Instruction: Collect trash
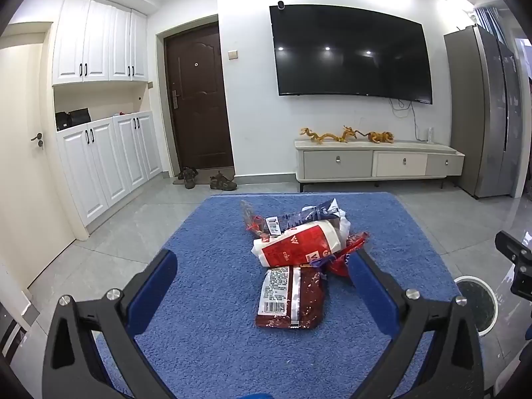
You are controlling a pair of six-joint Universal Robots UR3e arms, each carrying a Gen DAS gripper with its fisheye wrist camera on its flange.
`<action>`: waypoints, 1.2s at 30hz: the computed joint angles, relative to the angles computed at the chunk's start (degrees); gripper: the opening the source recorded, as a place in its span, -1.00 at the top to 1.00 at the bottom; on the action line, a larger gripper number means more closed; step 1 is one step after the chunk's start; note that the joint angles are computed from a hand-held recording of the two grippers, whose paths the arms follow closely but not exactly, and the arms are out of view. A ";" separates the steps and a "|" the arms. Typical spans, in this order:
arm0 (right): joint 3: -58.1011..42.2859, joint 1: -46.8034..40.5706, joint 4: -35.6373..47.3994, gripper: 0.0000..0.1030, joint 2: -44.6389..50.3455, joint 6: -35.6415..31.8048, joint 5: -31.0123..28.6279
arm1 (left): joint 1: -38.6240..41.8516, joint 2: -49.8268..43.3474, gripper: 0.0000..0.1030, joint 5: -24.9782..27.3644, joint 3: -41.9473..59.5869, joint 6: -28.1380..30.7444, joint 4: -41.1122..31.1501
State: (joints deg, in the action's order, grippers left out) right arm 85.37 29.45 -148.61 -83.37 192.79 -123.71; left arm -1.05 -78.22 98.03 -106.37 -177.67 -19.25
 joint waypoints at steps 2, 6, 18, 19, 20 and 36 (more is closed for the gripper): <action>0.19 0.00 -0.40 -0.99 -0.03 -0.23 -0.07 | -0.33 -0.22 -1.00 0.44 -0.14 -0.29 0.85; 0.40 -0.07 -0.76 -1.00 -0.09 -0.34 -0.04 | 0.89 0.84 -1.00 -0.97 -0.01 -0.57 -0.03; 0.67 -1.41 -0.73 -0.99 -1.54 -1.31 -0.10 | -2.13 -1.51 -1.00 2.43 1.01 1.08 0.31; 0.66 -1.33 -1.30 -1.00 -1.07 -1.18 -0.49 | -2.20 -1.51 -1.00 2.60 1.10 1.12 0.15; 0.73 -1.30 -1.45 -0.99 -1.05 -1.18 -0.84 | -2.39 -1.81 -1.00 2.95 1.22 1.20 0.29; 2.40 -2.37 -3.62 -0.99 -0.38 -0.59 1.05 | -4.15 -3.10 -1.00 4.09 2.95 1.78 -0.89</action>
State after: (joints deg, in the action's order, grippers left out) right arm 87.77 27.08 -152.23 -83.75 192.20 -122.66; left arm -5.19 -81.33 102.11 -103.42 -175.89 -20.14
